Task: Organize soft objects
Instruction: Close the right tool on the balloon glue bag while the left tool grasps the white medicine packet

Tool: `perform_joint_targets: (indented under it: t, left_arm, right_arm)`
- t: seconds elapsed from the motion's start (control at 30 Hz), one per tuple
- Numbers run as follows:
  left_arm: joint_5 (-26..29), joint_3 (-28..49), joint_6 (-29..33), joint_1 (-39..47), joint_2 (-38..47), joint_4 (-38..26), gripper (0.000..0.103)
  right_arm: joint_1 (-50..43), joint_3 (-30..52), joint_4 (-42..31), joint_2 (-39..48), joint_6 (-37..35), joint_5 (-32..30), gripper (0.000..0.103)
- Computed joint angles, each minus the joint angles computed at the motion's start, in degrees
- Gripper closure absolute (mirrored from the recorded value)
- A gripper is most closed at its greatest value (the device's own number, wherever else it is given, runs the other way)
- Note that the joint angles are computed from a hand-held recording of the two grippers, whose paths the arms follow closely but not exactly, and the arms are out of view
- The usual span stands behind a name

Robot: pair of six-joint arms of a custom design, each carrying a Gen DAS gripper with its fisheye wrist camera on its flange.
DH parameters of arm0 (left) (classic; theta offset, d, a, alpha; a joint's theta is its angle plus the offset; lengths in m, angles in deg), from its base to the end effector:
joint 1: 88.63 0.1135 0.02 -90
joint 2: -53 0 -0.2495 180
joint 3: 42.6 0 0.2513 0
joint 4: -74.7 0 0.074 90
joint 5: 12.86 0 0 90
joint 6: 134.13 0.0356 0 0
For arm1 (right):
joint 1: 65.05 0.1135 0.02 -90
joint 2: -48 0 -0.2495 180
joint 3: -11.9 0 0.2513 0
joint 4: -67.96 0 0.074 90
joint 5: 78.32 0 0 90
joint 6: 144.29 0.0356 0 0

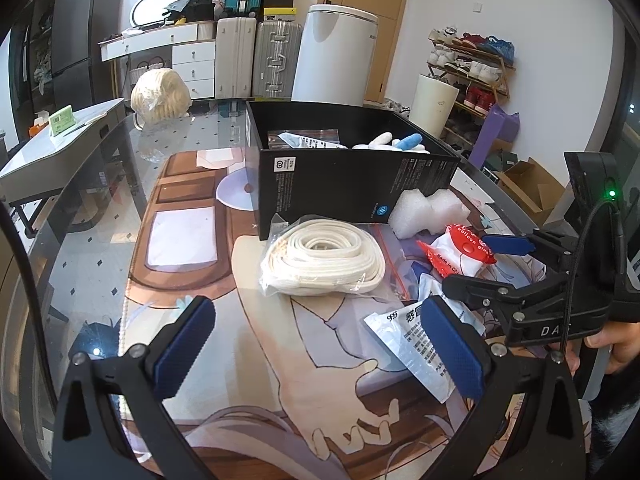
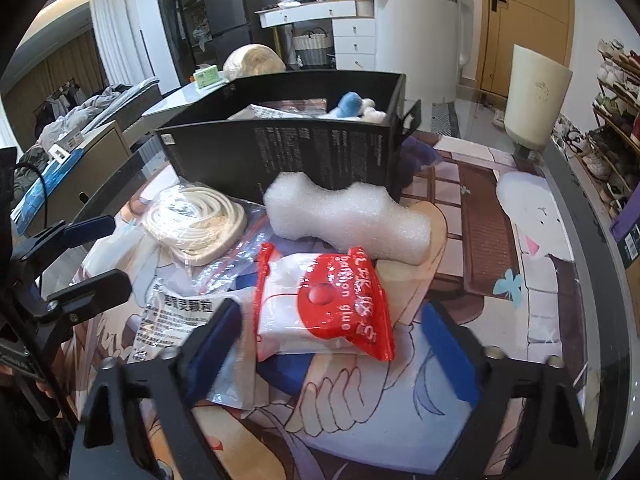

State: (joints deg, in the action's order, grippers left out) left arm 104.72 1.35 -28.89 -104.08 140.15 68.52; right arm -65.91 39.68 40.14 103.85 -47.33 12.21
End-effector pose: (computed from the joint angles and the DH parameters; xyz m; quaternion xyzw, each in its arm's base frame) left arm 0.2457 -0.0850 0.1105 0.3208 0.8564 -0.2242 0.3367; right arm 0.1631 -0.0028 0.1110 0.0665 0.9537 0.0112 0.2931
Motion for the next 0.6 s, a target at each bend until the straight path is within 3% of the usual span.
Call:
perform_joint_targets:
  t: [0.1, 0.3, 0.6]
  left_arm:
    - [-0.4, 0.0, 0.2, -0.3, 0.0, 0.2, 0.0]
    - [-0.3, 0.0, 0.2, -0.3, 0.1, 0.0, 0.0]
    - [0.0, -0.7, 2.6, -1.6, -0.9, -0.6, 0.0]
  right_arm:
    - [0.5, -0.7, -0.1, -1.7, 0.1, -0.5, 0.039]
    - [1.3, -1.3, -1.1, -3.9, 0.2, -0.2, 0.051]
    - [3.1, -3.1, -10.3, -19.7, 1.1, 2.3, 0.052]
